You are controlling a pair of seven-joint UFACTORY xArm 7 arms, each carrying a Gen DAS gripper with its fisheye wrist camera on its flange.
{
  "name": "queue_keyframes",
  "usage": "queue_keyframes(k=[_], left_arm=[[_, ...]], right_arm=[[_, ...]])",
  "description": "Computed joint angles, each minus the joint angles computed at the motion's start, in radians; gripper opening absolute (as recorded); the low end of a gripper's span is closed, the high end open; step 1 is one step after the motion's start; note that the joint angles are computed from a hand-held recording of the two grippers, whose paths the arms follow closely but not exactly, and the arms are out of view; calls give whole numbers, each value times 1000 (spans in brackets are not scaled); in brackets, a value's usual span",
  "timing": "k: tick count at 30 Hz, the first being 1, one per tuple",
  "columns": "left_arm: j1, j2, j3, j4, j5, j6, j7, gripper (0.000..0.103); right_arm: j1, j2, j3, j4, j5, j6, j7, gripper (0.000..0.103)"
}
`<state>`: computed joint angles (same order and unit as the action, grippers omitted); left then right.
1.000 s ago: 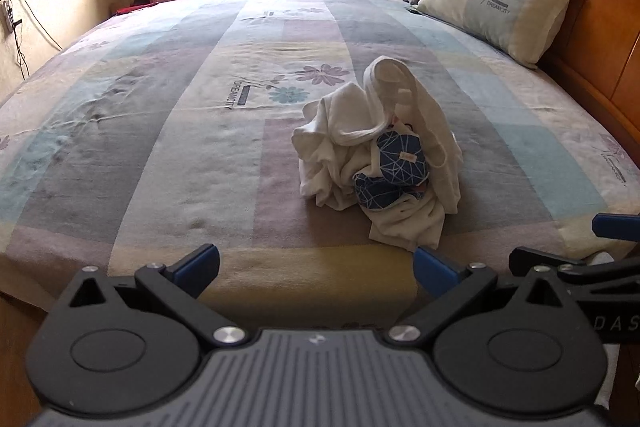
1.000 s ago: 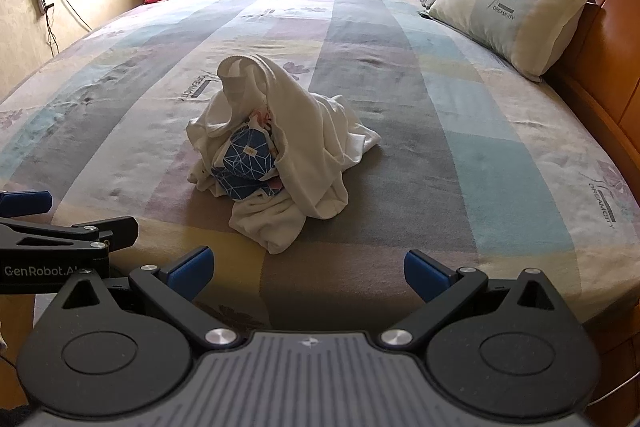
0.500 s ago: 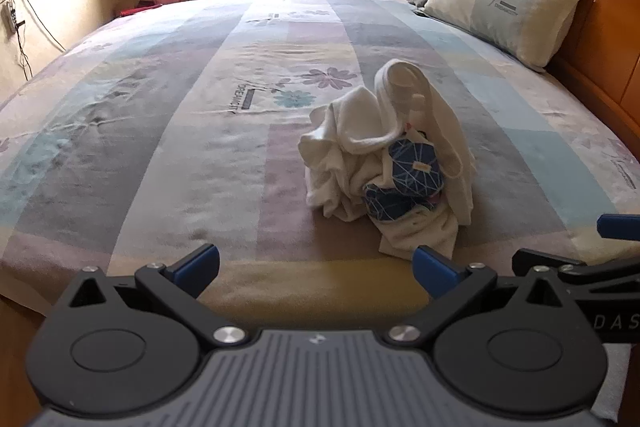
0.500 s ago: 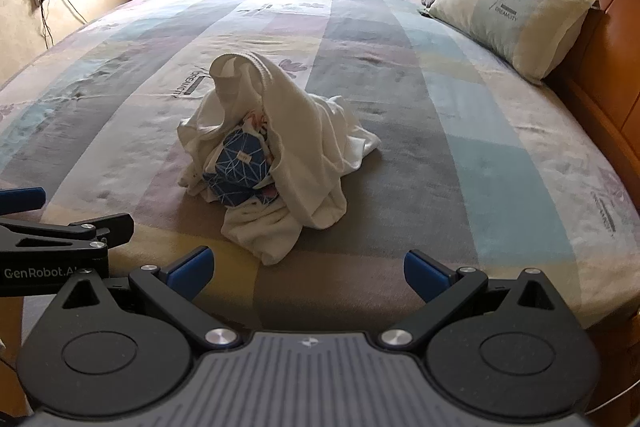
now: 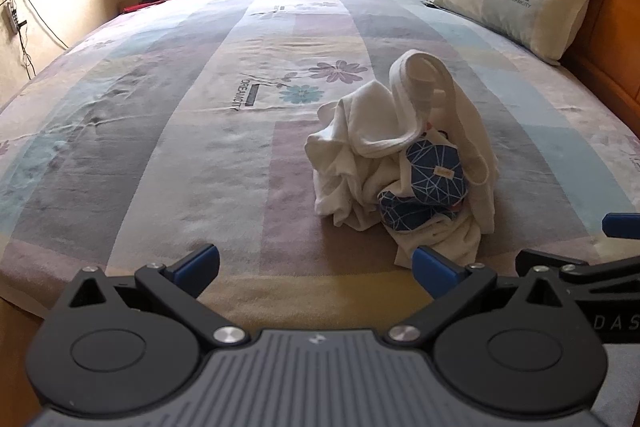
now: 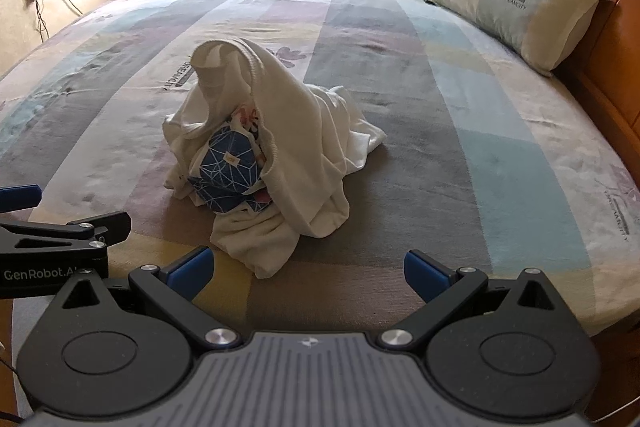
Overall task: Fold clothes
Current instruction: 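Grasp the white sweatshirt with the left gripper and lift it off the pile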
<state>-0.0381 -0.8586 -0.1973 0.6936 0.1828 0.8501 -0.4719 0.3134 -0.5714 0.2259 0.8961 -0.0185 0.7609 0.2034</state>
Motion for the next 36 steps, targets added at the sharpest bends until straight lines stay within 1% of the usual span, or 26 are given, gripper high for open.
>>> queue_keyframes(k=[5, 8, 13, 16, 20, 25, 29, 33, 36], left_arm=[[4, 39, 3, 9, 7, -34, 3, 102], [9, 58, 7, 11, 15, -69, 6, 102], [26, 107, 12, 14, 33, -151, 12, 102], [37, 144, 12, 24, 46, -191, 17, 102], [41, 220, 21, 66, 56, -206, 41, 102], [17, 294, 60, 103, 16, -229, 74, 102], [-11, 324, 89, 112, -31, -258, 113, 102], [-53, 338, 125, 97, -84, -315, 197, 102], [-49, 360, 127, 102, -99, -345, 228, 102]], right_arm=[[3, 31, -19, 8, 20, -18, -12, 103], [3, 50, -26, 11, 26, -50, -22, 103], [-1, 81, -35, -7, 24, -168, -47, 103], [-5, 123, -39, 8, 21, -208, -58, 103], [-2, 196, -55, 66, 46, -184, -69, 103], [-7, 258, -65, 114, 65, -181, -74, 103], [0, 257, -83, 96, 96, -219, -109, 103], [24, 240, -110, 60, 139, -231, -214, 103], [30, 237, -115, 46, 162, -230, -266, 103]])
